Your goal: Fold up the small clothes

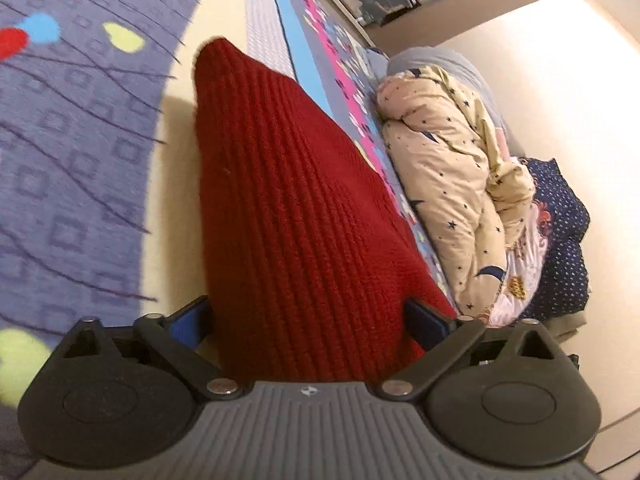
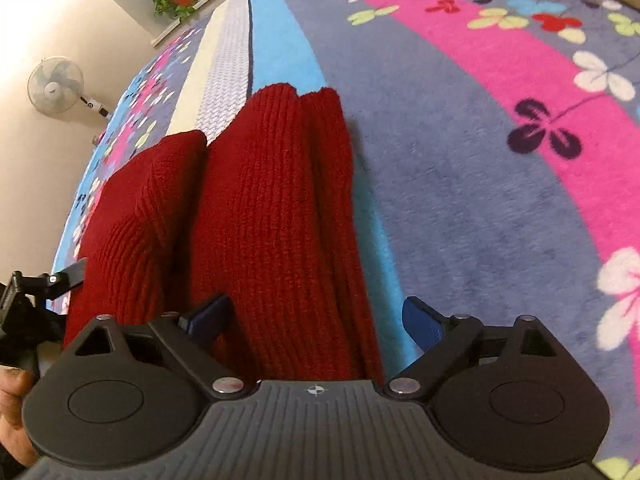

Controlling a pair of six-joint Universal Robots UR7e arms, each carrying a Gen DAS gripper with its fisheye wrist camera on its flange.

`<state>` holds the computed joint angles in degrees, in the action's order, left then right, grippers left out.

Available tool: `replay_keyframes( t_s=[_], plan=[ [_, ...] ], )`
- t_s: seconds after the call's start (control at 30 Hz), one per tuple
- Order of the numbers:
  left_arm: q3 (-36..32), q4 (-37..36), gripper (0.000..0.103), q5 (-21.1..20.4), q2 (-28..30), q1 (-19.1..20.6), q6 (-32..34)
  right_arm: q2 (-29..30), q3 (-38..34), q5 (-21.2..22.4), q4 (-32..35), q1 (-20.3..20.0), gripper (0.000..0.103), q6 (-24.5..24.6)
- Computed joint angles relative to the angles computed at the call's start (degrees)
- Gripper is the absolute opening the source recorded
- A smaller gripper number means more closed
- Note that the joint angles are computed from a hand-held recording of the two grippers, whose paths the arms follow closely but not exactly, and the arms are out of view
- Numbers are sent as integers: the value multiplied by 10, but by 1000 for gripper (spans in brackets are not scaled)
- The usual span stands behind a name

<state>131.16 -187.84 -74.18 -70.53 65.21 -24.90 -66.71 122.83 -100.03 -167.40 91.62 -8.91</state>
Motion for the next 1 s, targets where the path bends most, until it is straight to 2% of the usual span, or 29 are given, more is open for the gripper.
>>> replay_keyframes(
  t_s=[0.03, 0.07, 0.1, 0.17, 0.23, 0.27, 0.33, 0.47, 0.53, 0.67, 0.73, 0.8, 0.87, 0.9, 0.93, 1.0],
  plan=[
    [-1, -4, 95, 10, 5, -4, 6, 2, 0, 7, -1, 1, 72, -2],
    [-2, -7, 86, 24, 6, -11, 10, 2, 1, 22, -4, 1, 66, -6],
    [-3, -5, 75, 35, 3, -17, 11, 6, 2, 18, -15, 7, 65, -3],
    [-7, 17, 65, 52, -14, -31, 8, 13, 0, 10, -35, 16, 58, 9],
    [-9, 43, 64, 83, -36, -53, 22, 18, 1, 24, -59, 16, 52, 24],
    [-11, 60, 64, 113, -50, -72, 38, 22, 1, 44, -72, 15, 49, 27],
    [-11, 80, 64, 150, -79, -94, 72, 38, -2, 77, -92, 20, 48, 13],
    [-2, 92, 64, 186, -145, -109, 138, 79, -13, 118, -117, 46, 46, 1],
    [-2, 98, 65, 187, -174, -102, 155, 99, -20, 144, -141, 57, 45, -11],
    [-14, 119, 70, 148, -202, -53, 175, 124, -29, 182, -179, 71, 45, -38],
    [-27, 144, 74, 156, -194, -28, 138, 137, -39, 166, -177, 77, 46, -52],
    [-38, 191, 72, 202, -183, -18, 89, 160, -67, 119, -151, 90, 47, -44],
    [-28, 209, 73, 297, -180, -41, 88, 172, -83, 61, -109, 96, 49, -40],
    [-21, 210, 73, 323, -185, -54, 96, 175, -82, 58, -112, 93, 49, -40],
    [-12, 207, 73, 333, -195, -66, 104, 173, -79, 71, -119, 89, 50, -33],
    [9, 199, 73, 333, -224, -95, 121, 168, -76, 65, -120, 94, 49, -43]
  ],
)
